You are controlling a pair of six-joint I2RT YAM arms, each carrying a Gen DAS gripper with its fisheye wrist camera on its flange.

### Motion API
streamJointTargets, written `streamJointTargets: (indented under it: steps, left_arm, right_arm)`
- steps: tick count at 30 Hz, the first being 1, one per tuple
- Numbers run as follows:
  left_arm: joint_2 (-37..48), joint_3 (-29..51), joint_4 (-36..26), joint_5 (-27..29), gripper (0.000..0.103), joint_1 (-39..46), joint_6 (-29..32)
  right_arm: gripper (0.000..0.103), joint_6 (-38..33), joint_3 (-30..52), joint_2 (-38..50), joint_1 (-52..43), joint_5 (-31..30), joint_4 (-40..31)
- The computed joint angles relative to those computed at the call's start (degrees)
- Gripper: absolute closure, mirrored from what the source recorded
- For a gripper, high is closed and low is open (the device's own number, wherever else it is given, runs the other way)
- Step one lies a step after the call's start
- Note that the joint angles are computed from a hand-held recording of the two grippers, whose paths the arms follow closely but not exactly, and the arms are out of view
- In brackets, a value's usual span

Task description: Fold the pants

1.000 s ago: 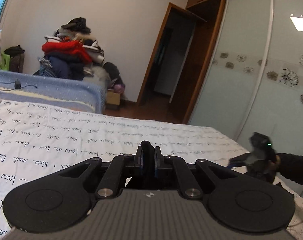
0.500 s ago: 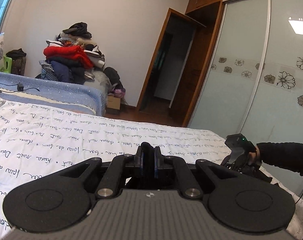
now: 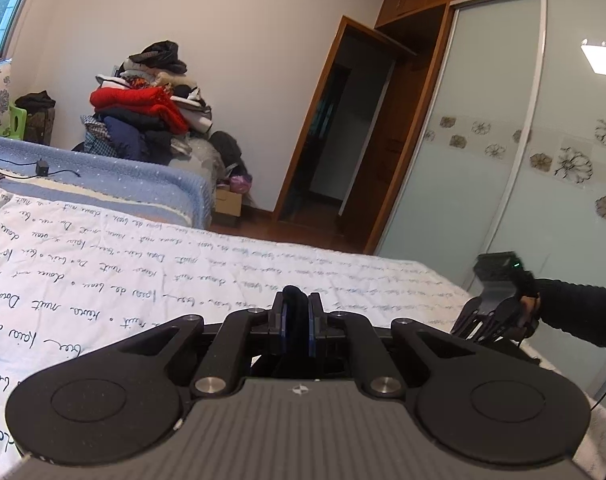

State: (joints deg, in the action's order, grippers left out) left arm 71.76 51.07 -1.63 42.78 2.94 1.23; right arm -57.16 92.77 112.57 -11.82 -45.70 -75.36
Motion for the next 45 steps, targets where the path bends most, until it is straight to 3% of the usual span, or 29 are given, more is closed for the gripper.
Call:
streamJointTargets:
  steps: [5,8,12,15,17,19,21,24,26,29,32,36,40,45]
  left_arm:
    - [-5.77,-4.19,-4.60,9.45,0.096,8.02,-0.85]
    - [-4.30,-8.38,-8.88,15.39,0.099,15.87,-2.34]
    - [-1.43,-12.62,-15.24,15.95,0.096,21.70,-1.94]
    - [-4.37,-13.37,-19.11,14.06,0.094,22.17,-5.96]
    - [-8.03,-12.44,-24.23,11.52,0.083,20.06,-5.56]
    - [-11.89,-12.55,-25.79,6.90,0.033,15.99,-9.87]
    - [-15.21,-14.33,-24.47,1.67,0.012,11.64,-17.98]
    - [-16.29,-16.19,-23.59,-1.95,0.020,8.59,-26.01]
    - [-17.09,-18.54,-22.50,-5.12,0.020,8.60,-35.51]
    - [-17.90,-20.91,-23.94,-8.38,0.021,10.83,-41.58]
    - [-15.52,-21.46,-23.13,-7.80,0.029,12.84,-43.40]
    - [-14.21,-20.70,-21.60,-9.71,0.052,11.00,-44.75]
    - [-12.55,-18.96,-22.86,-13.37,0.061,7.98,-44.20]
    - [-14.73,-18.67,-23.91,-15.72,0.063,7.80,-43.87]
  right_arm:
    - [0.099,-7.03,-14.41,-19.43,-1.67,-3.95,-5.93]
    - [0.099,-5.43,-29.14,-32.46,1.59,-0.76,-2.79]
    - [0.100,8.20,-46.57,-43.57,11.42,6.61,11.78]
    - [0.100,15.19,-52.23,-47.13,14.78,9.18,18.45]
    - [0.100,16.12,-52.84,-48.17,13.95,8.70,18.90]
    - [0.100,16.02,-52.66,-49.50,12.12,7.32,18.29]
    - [0.099,14.62,-52.15,-50.46,9.41,5.61,16.81]
    - [0.099,14.32,-51.36,-50.29,6.66,3.20,16.52]
    - [0.099,14.69,-50.63,-49.89,6.19,2.63,16.59]
    - [0.099,15.33,-50.65,-50.55,6.05,1.97,17.51]
    - [0.099,15.07,-51.21,-51.25,5.44,0.34,17.81]
    - [0.099,14.61,-51.18,-51.10,5.07,0.35,17.86]
    - [0.099,14.57,-51.47,-51.88,4.79,-0.31,18.14]
    - [0.099,15.28,-52.58,-52.23,4.24,-0.83,19.17]
